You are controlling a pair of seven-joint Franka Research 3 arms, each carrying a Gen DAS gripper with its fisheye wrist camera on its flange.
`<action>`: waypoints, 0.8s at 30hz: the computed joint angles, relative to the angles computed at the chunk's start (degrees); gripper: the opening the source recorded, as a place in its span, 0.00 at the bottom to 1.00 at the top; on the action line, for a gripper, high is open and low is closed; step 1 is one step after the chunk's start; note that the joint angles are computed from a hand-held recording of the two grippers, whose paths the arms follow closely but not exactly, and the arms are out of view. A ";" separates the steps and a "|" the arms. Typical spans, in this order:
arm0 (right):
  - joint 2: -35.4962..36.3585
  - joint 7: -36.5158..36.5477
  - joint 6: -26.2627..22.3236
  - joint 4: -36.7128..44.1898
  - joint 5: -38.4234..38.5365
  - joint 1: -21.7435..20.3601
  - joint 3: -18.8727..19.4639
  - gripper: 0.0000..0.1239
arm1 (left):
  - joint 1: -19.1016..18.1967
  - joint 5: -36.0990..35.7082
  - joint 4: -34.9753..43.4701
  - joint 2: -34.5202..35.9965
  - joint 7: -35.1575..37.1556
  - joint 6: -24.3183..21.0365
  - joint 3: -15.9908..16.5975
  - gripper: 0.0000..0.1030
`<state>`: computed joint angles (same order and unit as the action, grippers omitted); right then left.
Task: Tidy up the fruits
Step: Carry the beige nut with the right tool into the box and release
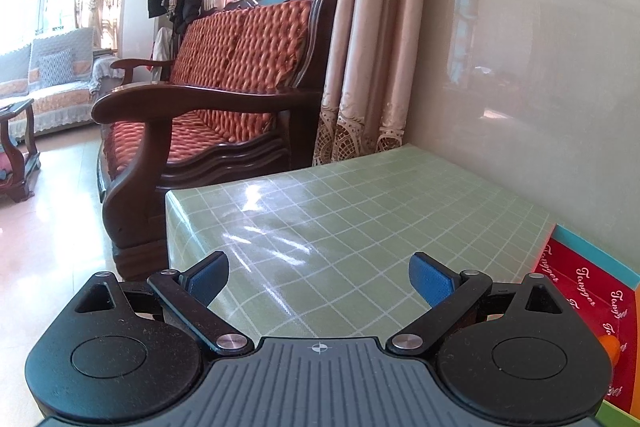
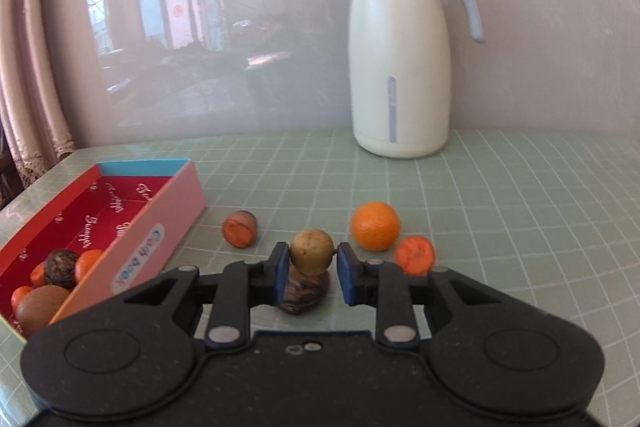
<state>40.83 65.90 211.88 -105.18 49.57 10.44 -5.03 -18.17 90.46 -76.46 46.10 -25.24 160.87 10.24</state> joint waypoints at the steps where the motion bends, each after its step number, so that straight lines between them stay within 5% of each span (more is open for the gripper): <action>1: -0.34 1.13 0.31 -0.45 -2.47 -0.93 1.22 0.19 | 0.00 -0.02 -0.29 -0.17 -0.28 -0.15 0.09 0.93; 12: -0.33 9.27 -0.49 -0.45 -22.50 -4.77 7.12 0.19 | 1.16 0.29 -3.00 -1.64 -1.92 -2.52 0.00 0.94; 24: 0.24 9.11 -3.77 -0.05 -28.18 -2.35 6.11 0.24 | 2.17 -0.13 -3.09 -1.47 -1.96 -1.89 -0.46 0.94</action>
<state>41.07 75.01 208.11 -105.22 21.39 8.08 1.08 -16.00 90.32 -79.55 44.63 -27.20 158.99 9.79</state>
